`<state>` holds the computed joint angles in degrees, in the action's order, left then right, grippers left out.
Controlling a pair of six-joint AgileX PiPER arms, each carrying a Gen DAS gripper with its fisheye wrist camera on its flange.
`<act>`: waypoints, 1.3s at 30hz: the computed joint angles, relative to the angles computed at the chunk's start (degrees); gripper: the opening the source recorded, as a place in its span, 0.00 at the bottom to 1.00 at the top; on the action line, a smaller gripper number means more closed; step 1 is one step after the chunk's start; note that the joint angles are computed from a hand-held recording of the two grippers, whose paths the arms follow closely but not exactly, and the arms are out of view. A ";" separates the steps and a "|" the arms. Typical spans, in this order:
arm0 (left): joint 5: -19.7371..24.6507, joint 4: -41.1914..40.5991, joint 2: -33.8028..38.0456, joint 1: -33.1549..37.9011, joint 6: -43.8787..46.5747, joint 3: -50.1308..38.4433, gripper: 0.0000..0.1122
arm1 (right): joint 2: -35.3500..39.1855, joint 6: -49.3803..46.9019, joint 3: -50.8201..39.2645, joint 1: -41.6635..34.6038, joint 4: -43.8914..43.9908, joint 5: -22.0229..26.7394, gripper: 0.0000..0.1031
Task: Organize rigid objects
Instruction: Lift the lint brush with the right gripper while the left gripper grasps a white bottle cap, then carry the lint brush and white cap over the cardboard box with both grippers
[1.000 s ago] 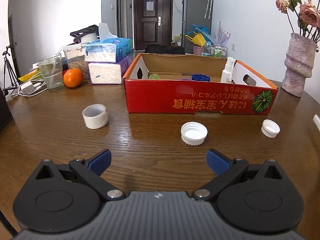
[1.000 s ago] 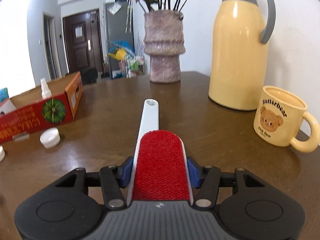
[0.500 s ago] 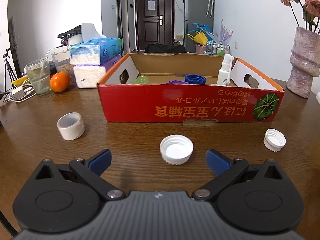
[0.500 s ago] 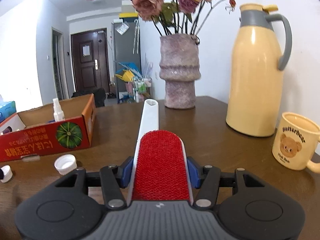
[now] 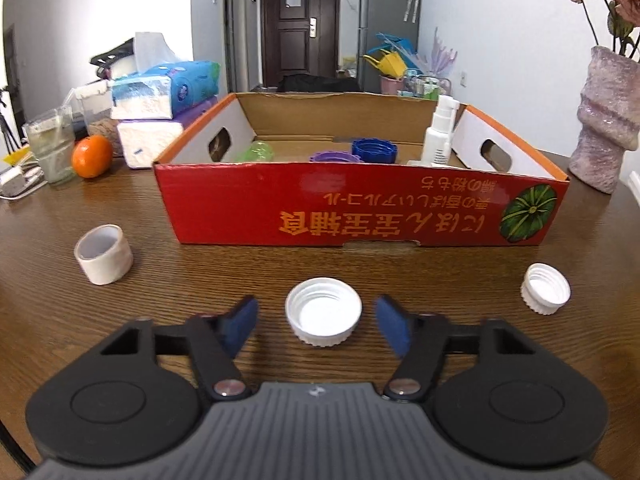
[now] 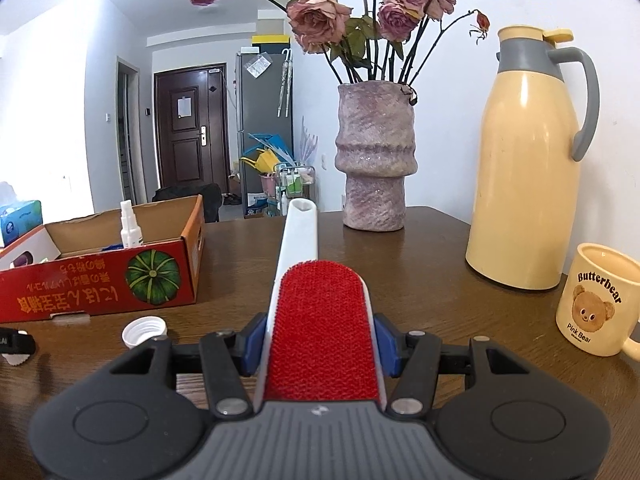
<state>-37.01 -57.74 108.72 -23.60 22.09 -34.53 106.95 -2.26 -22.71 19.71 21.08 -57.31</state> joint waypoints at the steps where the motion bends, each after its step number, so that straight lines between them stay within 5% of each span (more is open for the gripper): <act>1: 0.75 0.75 0.04 0.44 -0.20 -0.18 0.37 | 0.06 -0.09 0.07 0.10 0.11 -0.19 0.53; 18: -2.50 2.42 -2.28 -0.59 -2.37 3.32 0.37 | -0.03 -0.43 2.64 3.85 2.67 -4.86 0.53; 39: -8.67 1.56 -10.72 -6.51 -6.71 14.29 0.37 | -0.59 0.39 4.03 23.28 14.49 -8.81 0.53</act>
<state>-45.67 -56.18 98.00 -30.11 15.39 -20.24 106.37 -1.86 -18.68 42.99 35.57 -66.12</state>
